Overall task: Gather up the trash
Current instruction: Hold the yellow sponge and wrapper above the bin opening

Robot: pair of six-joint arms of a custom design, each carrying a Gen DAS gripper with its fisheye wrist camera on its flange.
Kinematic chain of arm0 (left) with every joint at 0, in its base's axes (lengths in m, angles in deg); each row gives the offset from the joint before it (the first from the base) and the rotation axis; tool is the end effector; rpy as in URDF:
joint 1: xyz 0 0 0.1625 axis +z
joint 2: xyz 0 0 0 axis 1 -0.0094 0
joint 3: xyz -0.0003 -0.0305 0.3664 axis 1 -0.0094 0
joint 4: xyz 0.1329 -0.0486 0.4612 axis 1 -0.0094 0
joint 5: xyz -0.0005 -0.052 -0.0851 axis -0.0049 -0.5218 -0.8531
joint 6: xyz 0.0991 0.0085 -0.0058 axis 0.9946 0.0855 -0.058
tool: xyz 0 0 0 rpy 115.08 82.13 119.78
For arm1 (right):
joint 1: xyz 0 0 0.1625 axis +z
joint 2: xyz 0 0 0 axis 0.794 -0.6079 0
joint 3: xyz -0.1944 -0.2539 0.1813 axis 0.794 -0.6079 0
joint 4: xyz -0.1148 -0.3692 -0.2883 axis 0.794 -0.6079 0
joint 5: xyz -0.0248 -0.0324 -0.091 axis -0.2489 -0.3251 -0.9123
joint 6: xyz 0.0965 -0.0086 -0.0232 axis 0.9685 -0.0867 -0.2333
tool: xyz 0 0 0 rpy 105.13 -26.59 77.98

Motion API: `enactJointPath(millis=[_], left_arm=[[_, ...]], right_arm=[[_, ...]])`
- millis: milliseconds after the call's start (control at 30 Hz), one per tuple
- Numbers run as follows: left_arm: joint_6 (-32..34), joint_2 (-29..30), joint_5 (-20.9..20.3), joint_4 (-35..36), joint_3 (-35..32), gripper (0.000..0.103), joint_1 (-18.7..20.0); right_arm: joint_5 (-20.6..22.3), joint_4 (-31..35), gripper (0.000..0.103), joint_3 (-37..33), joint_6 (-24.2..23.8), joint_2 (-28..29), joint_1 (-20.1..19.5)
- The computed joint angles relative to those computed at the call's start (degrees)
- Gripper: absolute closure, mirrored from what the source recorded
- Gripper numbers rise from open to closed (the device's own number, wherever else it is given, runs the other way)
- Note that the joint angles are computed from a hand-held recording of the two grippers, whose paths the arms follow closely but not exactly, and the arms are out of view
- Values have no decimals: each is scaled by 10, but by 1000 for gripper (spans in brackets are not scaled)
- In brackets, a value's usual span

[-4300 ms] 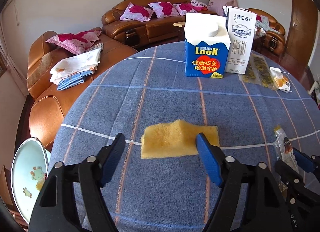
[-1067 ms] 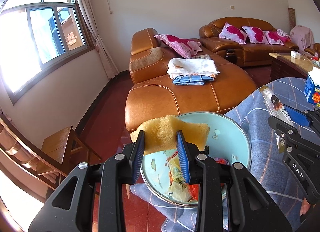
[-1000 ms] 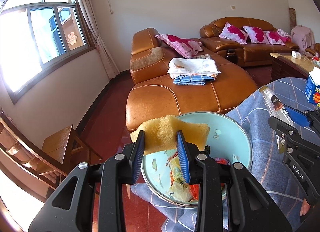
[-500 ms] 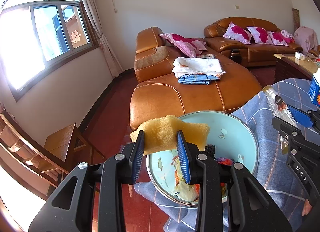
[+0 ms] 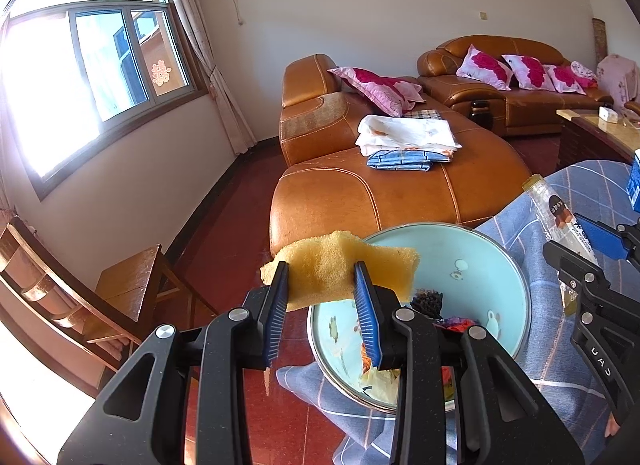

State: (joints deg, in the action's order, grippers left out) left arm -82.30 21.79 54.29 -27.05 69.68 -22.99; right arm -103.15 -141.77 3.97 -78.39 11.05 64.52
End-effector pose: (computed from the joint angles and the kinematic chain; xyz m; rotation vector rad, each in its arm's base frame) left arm -0.0688 -0.6592 0.3083 0.8302 1.9535 -0.9504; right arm 0.3858 -0.6241 -0.0387 0.5165 -2.0299 1.1625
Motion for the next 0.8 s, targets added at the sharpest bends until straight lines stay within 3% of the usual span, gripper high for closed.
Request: enactJointPath(millis=[800], left_arm=[[7,2,-7,1,-10,70,1]], right_arm=[[19,28,72,-4,-7,2,-3]])
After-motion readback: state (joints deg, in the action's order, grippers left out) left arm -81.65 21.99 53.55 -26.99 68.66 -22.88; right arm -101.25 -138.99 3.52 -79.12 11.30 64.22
